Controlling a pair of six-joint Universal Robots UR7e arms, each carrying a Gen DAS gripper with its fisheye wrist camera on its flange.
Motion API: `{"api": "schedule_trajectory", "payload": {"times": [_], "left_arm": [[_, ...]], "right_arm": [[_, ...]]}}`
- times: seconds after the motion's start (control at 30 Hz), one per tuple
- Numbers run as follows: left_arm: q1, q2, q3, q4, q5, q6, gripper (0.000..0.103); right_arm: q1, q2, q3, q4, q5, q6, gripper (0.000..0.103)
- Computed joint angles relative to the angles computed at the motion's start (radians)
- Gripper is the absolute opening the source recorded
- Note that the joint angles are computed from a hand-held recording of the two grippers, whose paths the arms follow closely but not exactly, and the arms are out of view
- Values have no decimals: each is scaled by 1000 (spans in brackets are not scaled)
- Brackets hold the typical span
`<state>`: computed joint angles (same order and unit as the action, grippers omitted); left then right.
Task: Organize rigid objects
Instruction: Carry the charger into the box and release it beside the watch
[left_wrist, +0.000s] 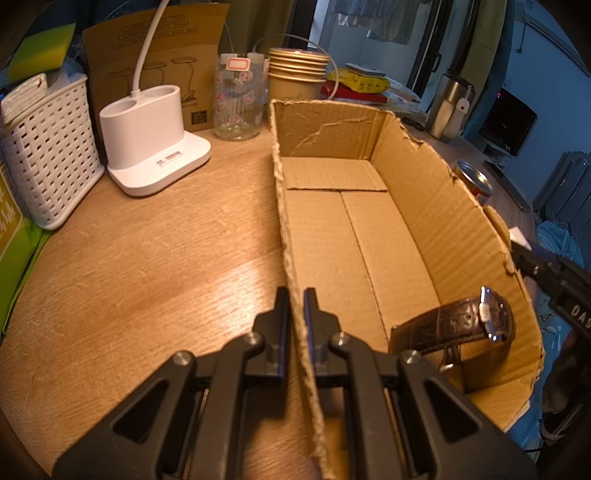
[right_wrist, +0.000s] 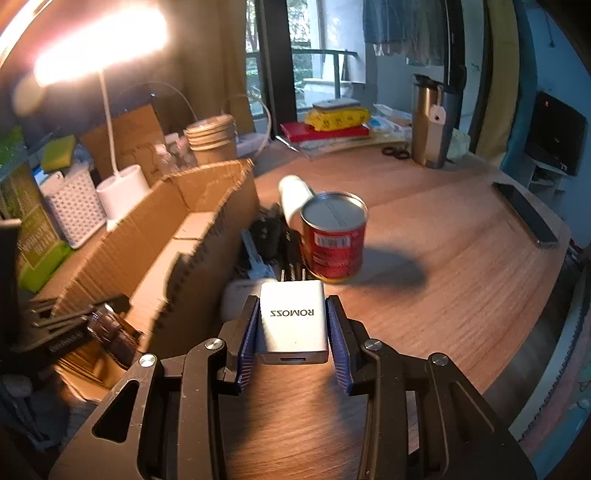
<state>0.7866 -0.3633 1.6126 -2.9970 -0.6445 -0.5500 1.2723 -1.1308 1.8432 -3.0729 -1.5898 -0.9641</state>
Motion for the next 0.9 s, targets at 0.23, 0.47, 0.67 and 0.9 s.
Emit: {"api": "schedule_trajectory", "payload": {"times": [0.23, 0.47, 0.67, 0.9], "left_arm": [[-1, 2, -3, 2, 0, -2, 8], [-1, 1, -1, 1, 0, -2, 8], [-1, 1, -1, 1, 0, -1, 8], [-1, 2, -2, 2, 0, -2, 8]], "right_arm": [[29, -20, 14, 15, 37, -16, 38], [61, -24, 30, 36, 63, -46, 38], [85, -10, 40, 43, 70, -72, 38], [103, 20, 32, 62, 56, -91, 38]]}}
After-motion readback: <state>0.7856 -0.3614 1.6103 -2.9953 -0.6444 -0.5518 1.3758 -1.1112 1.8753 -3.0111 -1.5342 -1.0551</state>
